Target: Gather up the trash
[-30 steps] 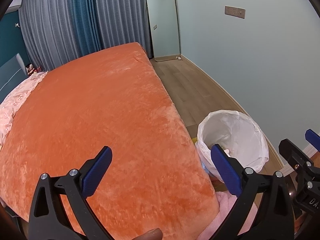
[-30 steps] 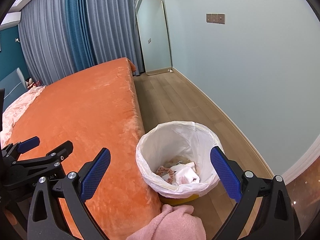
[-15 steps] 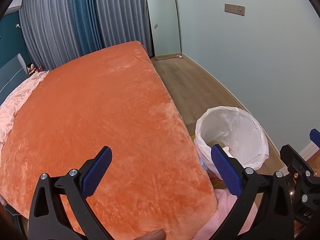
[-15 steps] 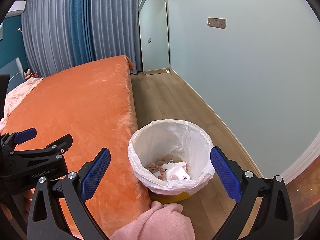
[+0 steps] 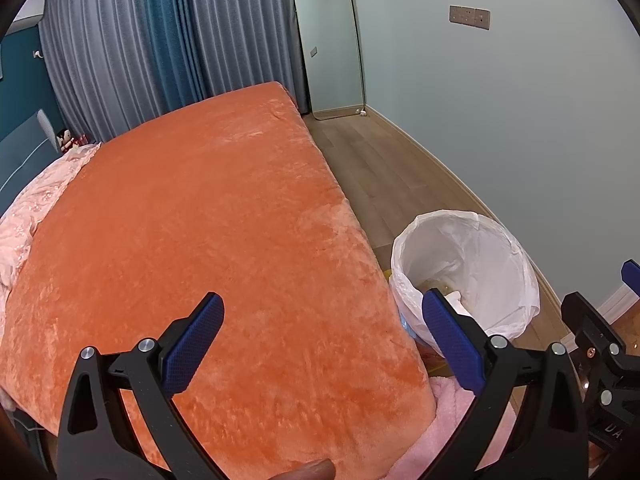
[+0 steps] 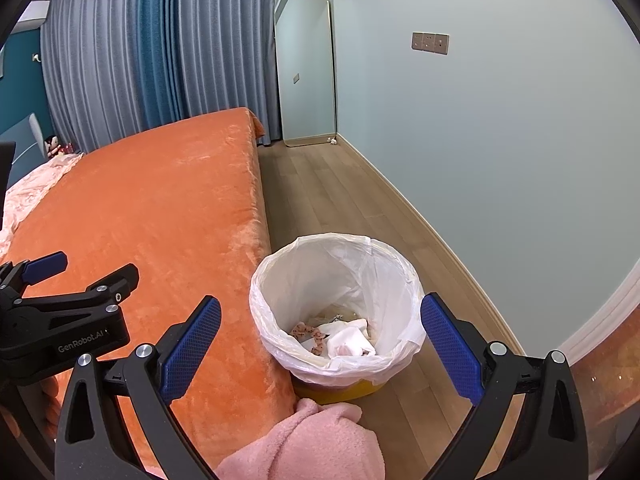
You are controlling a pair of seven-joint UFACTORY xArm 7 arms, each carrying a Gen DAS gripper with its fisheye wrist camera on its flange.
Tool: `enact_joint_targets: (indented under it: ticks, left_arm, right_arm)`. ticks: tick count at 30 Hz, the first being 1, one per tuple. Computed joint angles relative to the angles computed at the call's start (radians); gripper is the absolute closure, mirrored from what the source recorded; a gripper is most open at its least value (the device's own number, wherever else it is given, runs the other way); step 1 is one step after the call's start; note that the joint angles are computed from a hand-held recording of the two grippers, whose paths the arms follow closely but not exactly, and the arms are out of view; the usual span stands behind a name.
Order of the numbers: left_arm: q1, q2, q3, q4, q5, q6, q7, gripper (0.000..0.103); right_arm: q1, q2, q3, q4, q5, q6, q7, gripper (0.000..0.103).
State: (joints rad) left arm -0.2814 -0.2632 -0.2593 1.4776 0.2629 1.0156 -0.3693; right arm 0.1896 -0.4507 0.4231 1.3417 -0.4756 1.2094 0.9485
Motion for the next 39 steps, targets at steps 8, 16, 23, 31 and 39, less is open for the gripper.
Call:
enact_joint_targets:
  ticks: [8,16,23,31,39]
  left_arm:
    - [-0.002,0.000,-0.003,0.001,0.002,0.007,-0.009,0.008]
    - [-0.003,0.000,-0.004,0.004,0.004,0.013,-0.007,0.008]
    - [-0.005,0.001,-0.006,0.004,0.010,0.015,-0.011,0.008]
    - [-0.007,-0.003,-0.008,-0.005,0.011,0.011,-0.012,0.008]
    - [-0.007,-0.004,-0.008,-0.005,0.010,0.010,-0.010,0.008]
  right_arm:
    - [0.001,-0.007,-0.004,-0.009,0.006,-0.004,-0.003,0.007]
    - [-0.002,-0.011,-0.007,-0.015,0.010,-0.011,-0.007,0.007]
    - [-0.005,-0.016,-0.007,-0.021,0.014,-0.011,-0.005,0.007]
    - [-0.007,-0.017,-0.006,-0.024,0.015,-0.013,-0.004,0.007]
    - [-0.007,-0.019,-0.005,-0.028,0.017,-0.014,-0.003,0.007]
